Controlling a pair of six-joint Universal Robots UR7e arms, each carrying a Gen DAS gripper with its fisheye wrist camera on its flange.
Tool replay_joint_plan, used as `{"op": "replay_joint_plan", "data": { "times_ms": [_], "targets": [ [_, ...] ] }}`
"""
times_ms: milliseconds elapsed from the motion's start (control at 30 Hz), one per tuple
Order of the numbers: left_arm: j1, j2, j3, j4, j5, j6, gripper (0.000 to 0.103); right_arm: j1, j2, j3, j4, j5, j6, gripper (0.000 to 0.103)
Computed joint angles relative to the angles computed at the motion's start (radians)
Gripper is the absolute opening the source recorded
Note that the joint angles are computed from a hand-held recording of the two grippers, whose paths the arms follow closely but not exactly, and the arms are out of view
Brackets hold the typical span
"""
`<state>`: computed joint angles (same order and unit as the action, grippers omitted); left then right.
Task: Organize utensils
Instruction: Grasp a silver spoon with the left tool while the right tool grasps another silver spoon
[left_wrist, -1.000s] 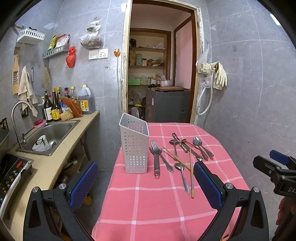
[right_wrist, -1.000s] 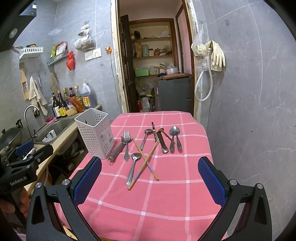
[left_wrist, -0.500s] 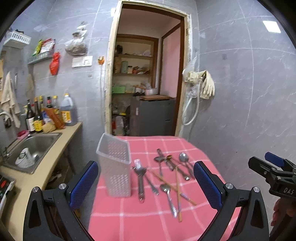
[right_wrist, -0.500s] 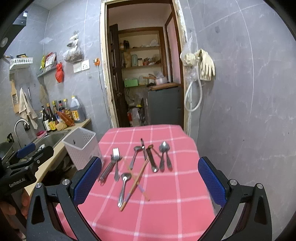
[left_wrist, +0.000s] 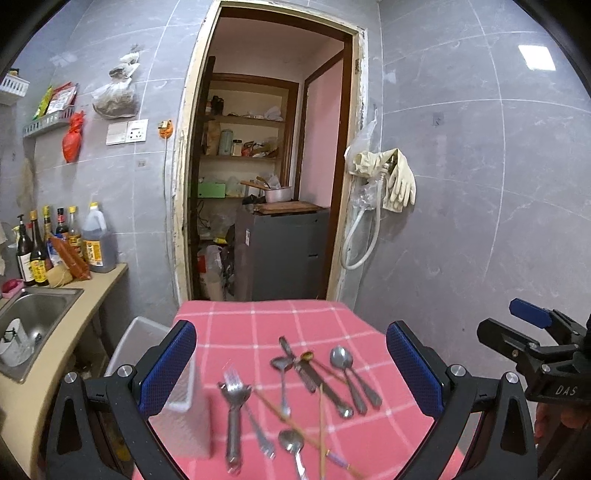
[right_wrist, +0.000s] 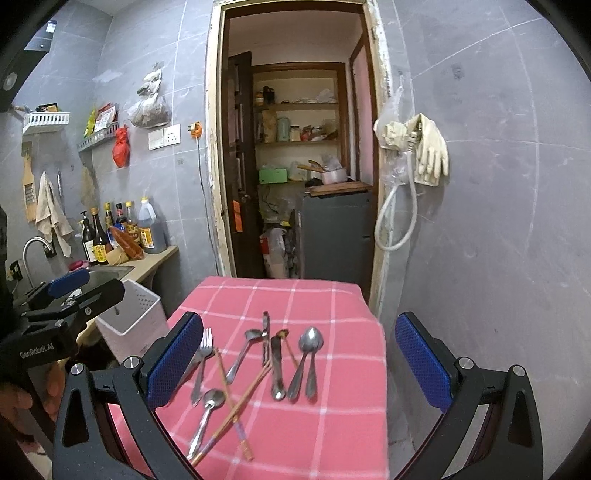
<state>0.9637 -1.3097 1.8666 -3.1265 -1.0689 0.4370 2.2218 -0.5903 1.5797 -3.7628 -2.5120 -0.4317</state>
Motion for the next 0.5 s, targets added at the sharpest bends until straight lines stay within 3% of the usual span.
{"op": "replay_joint_plan", "data": {
  "times_ms": [167, 333, 500],
  "targets": [
    [0.007, 0.112, -0.085, -0.024, 0.031, -0.012, 0.103, -0.088, -0.055, 0.02, 0.062, 0.141, 0.006, 0.102],
    [0.026, 0.213, -0.188, 0.045, 0.052, -0.046, 0.103, -0.188, -0.093, 0.034, 0.167, 0.263, 0.068, 0.1],
    [0.058, 0.304, -0.295, 0.172, 0.055, -0.11, 0.095, -0.293, -0.111, 0.016, 0.333, 0.393, 0.135, 0.072]
  ]
}}
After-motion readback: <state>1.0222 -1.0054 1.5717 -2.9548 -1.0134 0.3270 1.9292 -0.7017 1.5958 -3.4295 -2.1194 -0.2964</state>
